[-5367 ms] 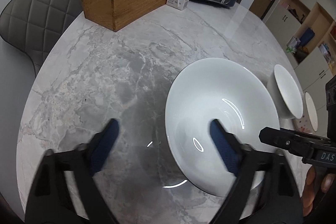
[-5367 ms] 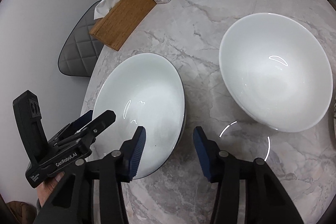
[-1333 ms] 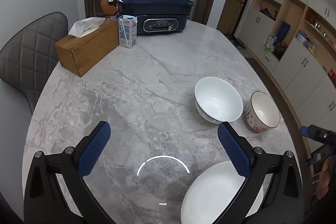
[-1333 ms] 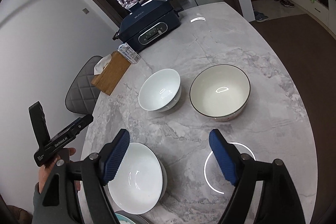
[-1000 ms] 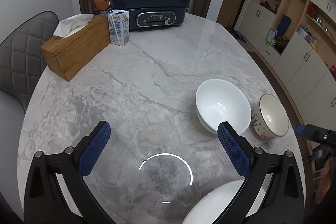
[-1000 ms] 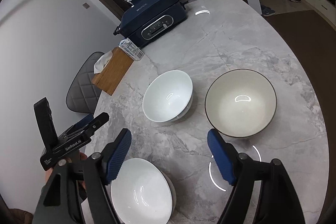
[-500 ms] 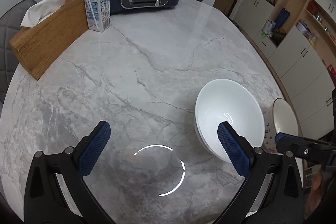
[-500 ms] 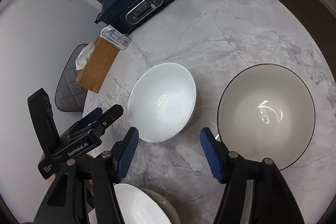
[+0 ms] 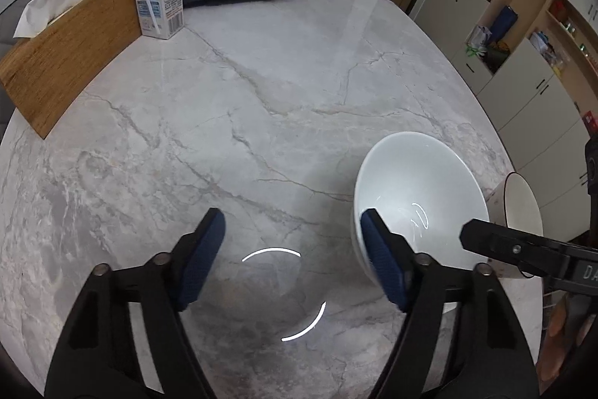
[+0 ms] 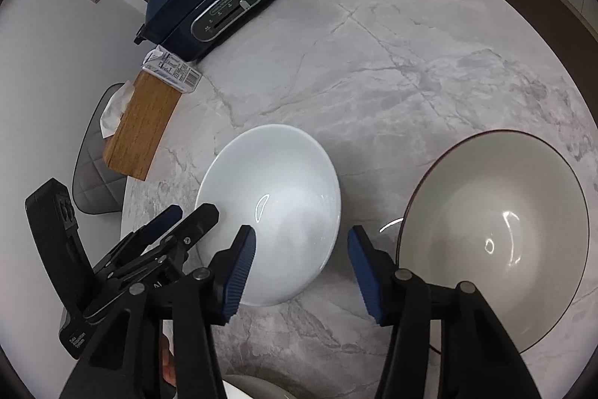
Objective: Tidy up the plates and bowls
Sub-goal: 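Move both grippers to the small white bowl and close on its rim, then lift and carry the small white bowl with both grippers to the large bowl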
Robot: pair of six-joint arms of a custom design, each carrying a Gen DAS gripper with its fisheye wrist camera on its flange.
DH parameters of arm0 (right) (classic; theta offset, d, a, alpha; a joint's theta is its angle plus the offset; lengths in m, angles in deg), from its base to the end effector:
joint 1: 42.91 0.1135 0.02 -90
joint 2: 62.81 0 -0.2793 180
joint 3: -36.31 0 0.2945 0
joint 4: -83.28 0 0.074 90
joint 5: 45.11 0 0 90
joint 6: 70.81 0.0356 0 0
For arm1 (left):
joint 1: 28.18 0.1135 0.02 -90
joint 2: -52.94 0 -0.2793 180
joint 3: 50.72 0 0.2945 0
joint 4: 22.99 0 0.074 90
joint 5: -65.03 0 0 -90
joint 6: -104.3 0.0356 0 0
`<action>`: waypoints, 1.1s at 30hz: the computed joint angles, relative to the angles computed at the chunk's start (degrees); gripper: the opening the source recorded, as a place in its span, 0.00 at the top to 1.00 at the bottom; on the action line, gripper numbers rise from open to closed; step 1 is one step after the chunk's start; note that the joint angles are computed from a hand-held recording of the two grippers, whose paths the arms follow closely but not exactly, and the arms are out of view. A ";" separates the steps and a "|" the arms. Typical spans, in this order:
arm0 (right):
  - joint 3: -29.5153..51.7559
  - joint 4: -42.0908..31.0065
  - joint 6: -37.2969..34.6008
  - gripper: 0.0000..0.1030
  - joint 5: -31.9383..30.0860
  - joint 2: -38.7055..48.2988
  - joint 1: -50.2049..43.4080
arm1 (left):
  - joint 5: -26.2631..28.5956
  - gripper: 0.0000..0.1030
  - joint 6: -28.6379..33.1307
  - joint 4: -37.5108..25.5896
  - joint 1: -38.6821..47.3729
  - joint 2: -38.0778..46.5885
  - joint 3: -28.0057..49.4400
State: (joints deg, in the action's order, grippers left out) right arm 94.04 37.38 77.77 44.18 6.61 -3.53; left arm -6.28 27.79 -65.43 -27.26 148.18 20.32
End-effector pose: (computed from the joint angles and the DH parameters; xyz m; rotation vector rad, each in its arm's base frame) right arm 0.2076 0.1710 0.2228 0.4480 2.6782 0.6064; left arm 0.3570 -0.0057 0.1720 0.3833 2.6491 -0.3674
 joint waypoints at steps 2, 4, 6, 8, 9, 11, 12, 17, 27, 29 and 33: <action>0.87 -0.51 -0.16 0.54 1.22 1.42 0.15 | -0.60 0.33 -0.14 0.59 -0.51 -0.01 -0.14; 1.45 -0.47 -0.22 0.59 1.85 2.38 0.07 | -0.76 0.35 0.29 0.55 -0.95 0.31 0.03; 1.96 -0.75 -0.17 0.63 2.52 3.15 0.20 | -1.39 0.41 1.13 0.13 -1.65 0.93 0.30; 2.69 -1.37 -0.53 0.63 2.86 4.12 0.15 | -1.76 0.45 1.78 -0.34 -2.25 1.39 0.54; 2.95 -1.60 -0.51 0.63 2.84 4.43 0.07 | -2.06 0.46 1.97 -0.29 -2.59 1.43 0.50; 3.59 -2.29 -0.98 0.63 3.11 5.17 -0.07 | -2.56 0.54 2.11 0.37 -3.16 1.57 0.32; 4.02 -2.68 -1.44 0.64 3.41 5.67 -0.03 | -2.65 0.59 2.09 0.53 -3.40 1.54 0.26; 6.64 -5.01 -3.34 0.74 2.66 8.77 -1.03 | -3.82 0.91 2.32 0.78 -4.67 1.49 0.04; 7.00 -4.54 -5.06 0.93 2.76 10.10 -0.42 | -4.90 0.92 2.56 0.45 -5.19 0.87 -0.84; 6.85 -4.27 -5.09 0.93 2.57 9.85 -0.42 | -4.80 0.92 2.45 0.57 -5.05 0.86 -1.02; 6.34 -3.72 -4.89 0.93 2.42 8.96 -0.46 | -3.89 0.92 2.13 -0.19 -4.56 0.33 -0.98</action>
State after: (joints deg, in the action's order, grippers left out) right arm 100.38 33.66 72.89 46.59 15.57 -3.99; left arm -10.17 29.92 -65.62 -31.81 148.50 19.34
